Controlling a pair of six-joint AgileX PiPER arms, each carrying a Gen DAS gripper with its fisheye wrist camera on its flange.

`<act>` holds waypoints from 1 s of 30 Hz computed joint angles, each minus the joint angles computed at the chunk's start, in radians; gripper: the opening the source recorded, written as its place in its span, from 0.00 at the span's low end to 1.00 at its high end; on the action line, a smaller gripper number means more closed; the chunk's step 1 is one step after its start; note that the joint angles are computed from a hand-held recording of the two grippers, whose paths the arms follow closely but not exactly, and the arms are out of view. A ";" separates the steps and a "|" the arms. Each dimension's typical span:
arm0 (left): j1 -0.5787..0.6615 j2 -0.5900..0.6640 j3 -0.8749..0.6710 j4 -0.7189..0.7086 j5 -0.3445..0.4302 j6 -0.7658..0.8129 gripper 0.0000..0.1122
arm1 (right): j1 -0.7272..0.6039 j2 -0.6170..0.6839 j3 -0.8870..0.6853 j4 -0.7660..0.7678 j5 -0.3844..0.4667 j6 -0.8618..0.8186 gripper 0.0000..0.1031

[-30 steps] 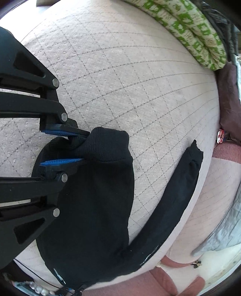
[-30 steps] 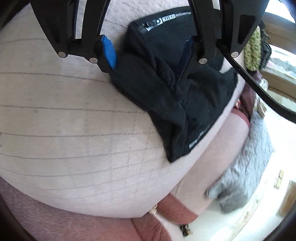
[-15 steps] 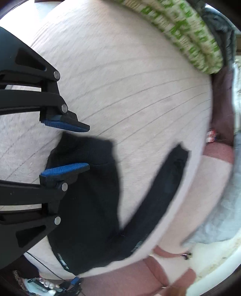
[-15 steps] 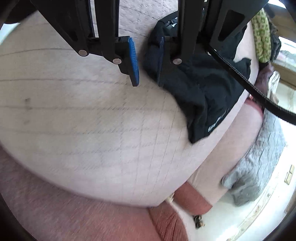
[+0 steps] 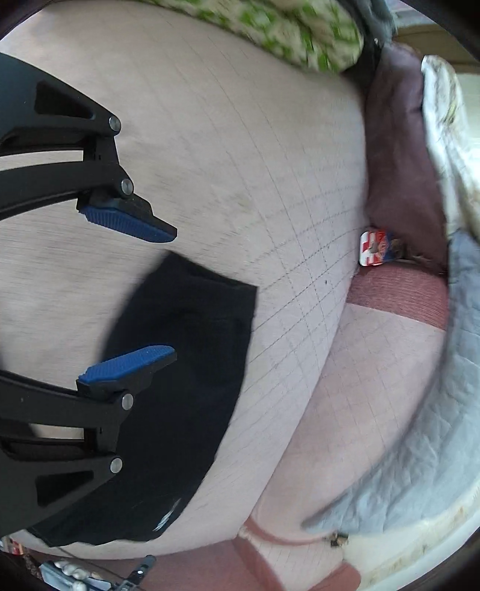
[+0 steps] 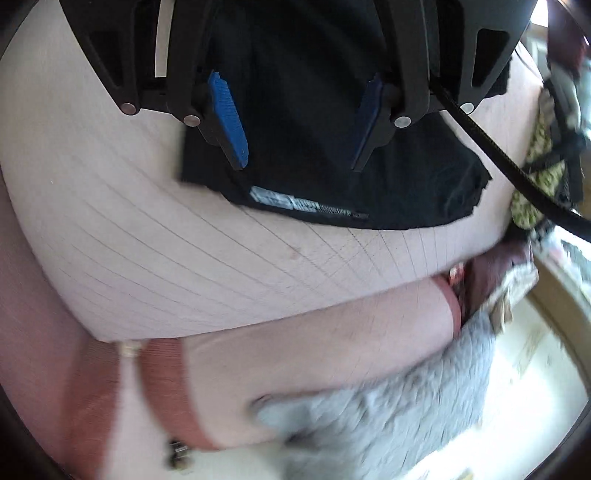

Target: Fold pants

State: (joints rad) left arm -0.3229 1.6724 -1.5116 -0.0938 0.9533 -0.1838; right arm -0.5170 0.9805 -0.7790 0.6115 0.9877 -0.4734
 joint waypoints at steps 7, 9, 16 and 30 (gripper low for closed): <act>-0.005 0.314 -0.278 -0.009 0.041 0.052 0.52 | 0.211 0.371 -0.150 -0.090 -0.158 -0.009 0.59; -0.016 0.333 -0.298 0.009 0.020 0.074 0.64 | 0.227 0.442 -0.175 -0.101 -0.176 -0.025 0.60; -0.103 0.377 -0.357 0.130 0.023 0.082 0.40 | 0.272 0.469 -0.149 -0.101 -0.259 -0.074 0.67; -0.152 -0.034 -0.060 0.106 -0.038 0.070 0.10 | 0.339 0.152 -0.108 -0.224 -0.141 0.153 0.07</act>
State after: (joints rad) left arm -0.4748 1.6380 -1.5715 0.0121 0.9154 -0.1134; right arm -0.1776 1.1330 -0.8871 0.3878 0.8465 -0.3202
